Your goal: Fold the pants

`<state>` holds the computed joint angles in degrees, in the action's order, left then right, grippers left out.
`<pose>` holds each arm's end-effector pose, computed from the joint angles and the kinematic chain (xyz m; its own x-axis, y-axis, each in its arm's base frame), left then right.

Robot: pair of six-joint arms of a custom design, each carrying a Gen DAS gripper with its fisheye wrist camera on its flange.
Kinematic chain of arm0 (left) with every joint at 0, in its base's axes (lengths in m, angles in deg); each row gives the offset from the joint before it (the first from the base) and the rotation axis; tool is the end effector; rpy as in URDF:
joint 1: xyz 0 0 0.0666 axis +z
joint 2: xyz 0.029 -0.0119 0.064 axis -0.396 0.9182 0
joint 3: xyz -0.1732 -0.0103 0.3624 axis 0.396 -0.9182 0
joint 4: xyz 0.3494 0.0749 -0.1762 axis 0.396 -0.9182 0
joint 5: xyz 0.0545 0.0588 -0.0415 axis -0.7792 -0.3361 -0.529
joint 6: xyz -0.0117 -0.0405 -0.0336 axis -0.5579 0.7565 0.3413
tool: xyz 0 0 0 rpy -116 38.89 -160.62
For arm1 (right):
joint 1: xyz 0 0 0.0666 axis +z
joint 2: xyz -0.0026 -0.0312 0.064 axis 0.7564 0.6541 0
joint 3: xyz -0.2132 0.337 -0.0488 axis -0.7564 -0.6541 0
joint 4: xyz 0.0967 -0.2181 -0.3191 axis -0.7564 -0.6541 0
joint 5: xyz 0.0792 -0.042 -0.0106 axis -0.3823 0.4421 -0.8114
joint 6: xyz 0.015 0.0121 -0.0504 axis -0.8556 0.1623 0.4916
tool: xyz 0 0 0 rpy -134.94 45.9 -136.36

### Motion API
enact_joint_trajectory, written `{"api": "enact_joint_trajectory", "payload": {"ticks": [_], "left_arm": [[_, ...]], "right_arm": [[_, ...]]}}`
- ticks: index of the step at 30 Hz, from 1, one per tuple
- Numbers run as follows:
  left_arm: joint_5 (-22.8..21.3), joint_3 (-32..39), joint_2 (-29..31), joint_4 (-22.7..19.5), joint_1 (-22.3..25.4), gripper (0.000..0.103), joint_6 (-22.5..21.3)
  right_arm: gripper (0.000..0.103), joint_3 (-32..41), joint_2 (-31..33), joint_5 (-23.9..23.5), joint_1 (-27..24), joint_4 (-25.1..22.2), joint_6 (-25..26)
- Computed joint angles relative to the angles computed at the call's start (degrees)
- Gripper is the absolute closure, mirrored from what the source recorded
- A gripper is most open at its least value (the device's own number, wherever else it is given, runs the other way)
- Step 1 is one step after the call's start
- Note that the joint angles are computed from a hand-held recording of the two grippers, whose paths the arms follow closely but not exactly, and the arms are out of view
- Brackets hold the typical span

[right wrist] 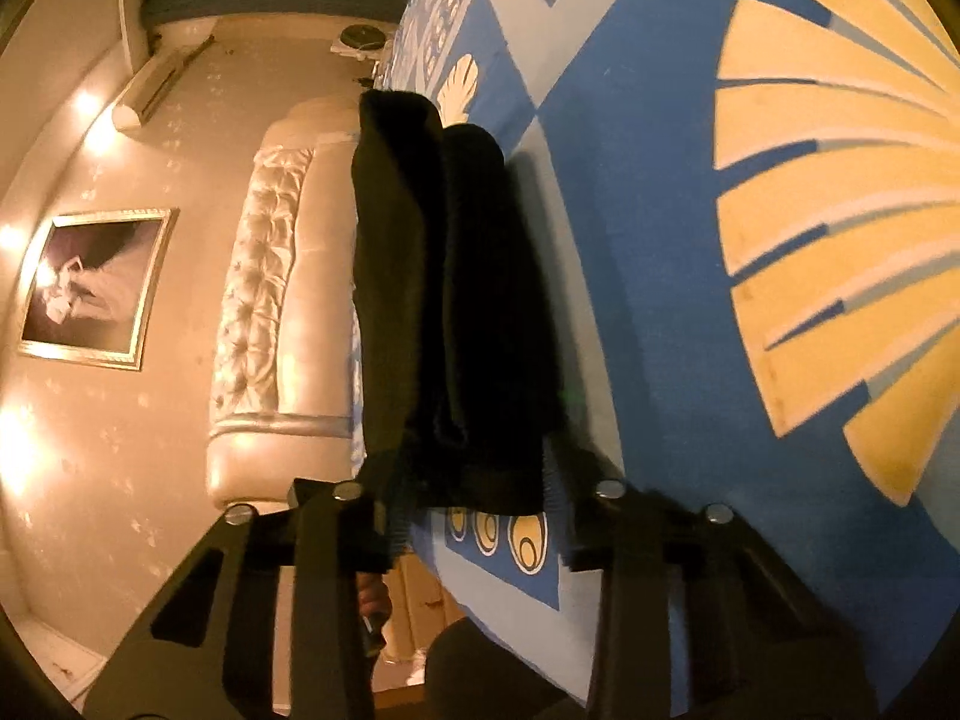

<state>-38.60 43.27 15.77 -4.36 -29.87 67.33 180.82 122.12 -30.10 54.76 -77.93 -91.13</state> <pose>0.4373 -0.0672 0.4686 -0.7009 -0.6890 -0.1844 -0.2488 0.4786 -0.8421 0.6269 0.0932 0.4457 -0.9846 0.1688 -0.0456 0.0215 0.3758 0.9264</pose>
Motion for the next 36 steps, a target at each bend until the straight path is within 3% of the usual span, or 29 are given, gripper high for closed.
{"api": "enact_joint_trajectory", "payload": {"ticks": [5, 9, 13, 24, 25, 28, 29, 30, 31, 33, 36], "left_arm": [[0.82, 0.34, -0.18, 0.61, 0.01, 0.076, 2.85], [0.37, 0.52, -0.47, 0.33, -1.31, 0.076, 4.3], [0.71, 0.18, -0.16, 0.28, -1.53, 0.076, 2.95], [3.94, -5.04, -1.48, 7.34, 0.6, 0.076, 6.24], [3.89, -5.49, -1.92, 7.99, 0.48, 0.075, 6.08], [3.92, -4.23, -2.67, 6.35, 0.26, 0.072, 1.17], [4.36, -3.92, -3.12, 4.94, 0.71, 0.07, -1.28], [4.62, -2.88, -3.14, 3.24, 1.22, 0.06, -3.75], [4.71, -2.05, -3.13, 2.49, 1.93, 0.048, -5.51], [4.53, -1.01, -2.69, 4.02, 3.52, 0.038, -7.43], [6.21, 3.7, 1.95, 3.86, 5.92, 0.036, -10.29]], "right_arm": [[0.074, -3.87, -2.49, -1.97, -0.35, 8.18, -7.08], [0.074, -4.42, -3.03, -2.61, -0.97, 7.97, -6.54], [0.074, -5.84, -3.31, -2.39, -1.72, 5.85, -4.03], [0.074, -8.09, -3.51, -3.64, -2.49, 7.21, -2.14], [0.073, -7.19, -3.32, -2.9, -2.46, 5.12, 0.6], [0.057, -1.77, -1.78, -0.51, -2.45, -3.84, 9.53], [0.043, -0.71, -1.56, -0.3, -2.62, -4.56, 10.42], [0.029, 0.98, -1.06, -0.08, -2.99, -4.95, 11.54], [0.024, 2.65, -0.39, 0.72, -3.25, -5.0, 12.12], [0.02, 6.88, 2.07, 2.16, -3.33, -6.25, 12.65], [0.02, 16.23, 8.87, 1.97, -2.64, -8.79, 10.19]]}}
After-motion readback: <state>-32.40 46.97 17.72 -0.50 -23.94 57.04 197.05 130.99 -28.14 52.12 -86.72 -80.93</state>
